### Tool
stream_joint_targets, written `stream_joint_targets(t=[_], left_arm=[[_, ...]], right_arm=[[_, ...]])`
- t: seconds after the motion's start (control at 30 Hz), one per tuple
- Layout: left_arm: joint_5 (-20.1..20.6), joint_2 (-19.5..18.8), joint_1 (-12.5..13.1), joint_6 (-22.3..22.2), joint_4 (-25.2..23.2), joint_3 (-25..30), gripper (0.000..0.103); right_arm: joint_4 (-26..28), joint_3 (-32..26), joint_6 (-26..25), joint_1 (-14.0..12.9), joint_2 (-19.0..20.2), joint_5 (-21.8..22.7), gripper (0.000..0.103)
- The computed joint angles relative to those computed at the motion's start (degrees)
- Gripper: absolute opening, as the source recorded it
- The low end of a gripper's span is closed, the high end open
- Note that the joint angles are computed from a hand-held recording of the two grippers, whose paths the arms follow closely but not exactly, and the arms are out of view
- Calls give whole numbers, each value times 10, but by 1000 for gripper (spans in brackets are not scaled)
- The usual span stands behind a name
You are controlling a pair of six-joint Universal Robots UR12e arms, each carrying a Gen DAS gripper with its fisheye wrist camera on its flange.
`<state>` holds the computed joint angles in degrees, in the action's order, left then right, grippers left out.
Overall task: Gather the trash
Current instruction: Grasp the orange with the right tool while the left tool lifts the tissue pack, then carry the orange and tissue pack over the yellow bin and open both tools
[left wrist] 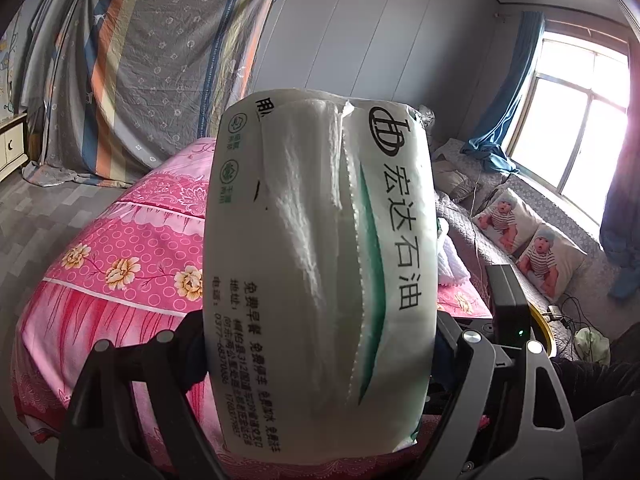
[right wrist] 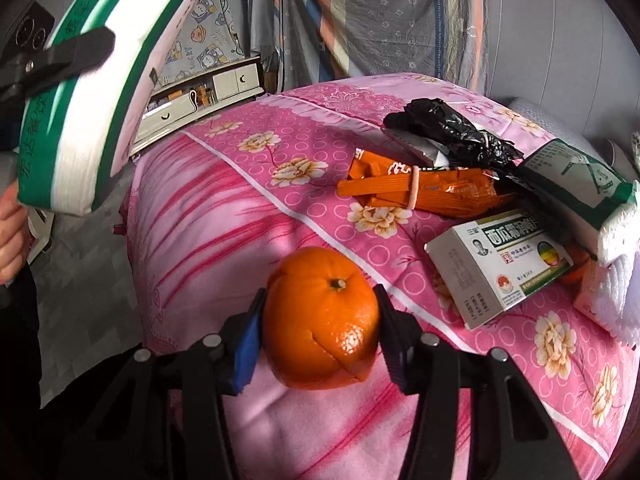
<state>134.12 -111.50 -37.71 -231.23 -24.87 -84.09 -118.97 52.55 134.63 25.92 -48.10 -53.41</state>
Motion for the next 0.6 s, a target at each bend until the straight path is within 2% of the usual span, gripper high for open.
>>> stream_joint_targets(t=[0.07,0.17,0.27,0.37,0.6], left_arm=[[7,-1,-1,-2,-7,3,80],[24,-5,-5,-4,-25,12,80],[40,-12,-9,-4,-51,27,80],[36,-22,-8,4,-70,43,80],[-36,-59,6,41,-73,89,80]], right_arm=[[13,-5,4,-9,-4,30,46],[55,-21,8,-28,-8,103,46],[74,-30,27,-43,-12,140,46],[63,-26,58,-56,-15,145,46],[-27,26,164,-89,-30,119,46]])
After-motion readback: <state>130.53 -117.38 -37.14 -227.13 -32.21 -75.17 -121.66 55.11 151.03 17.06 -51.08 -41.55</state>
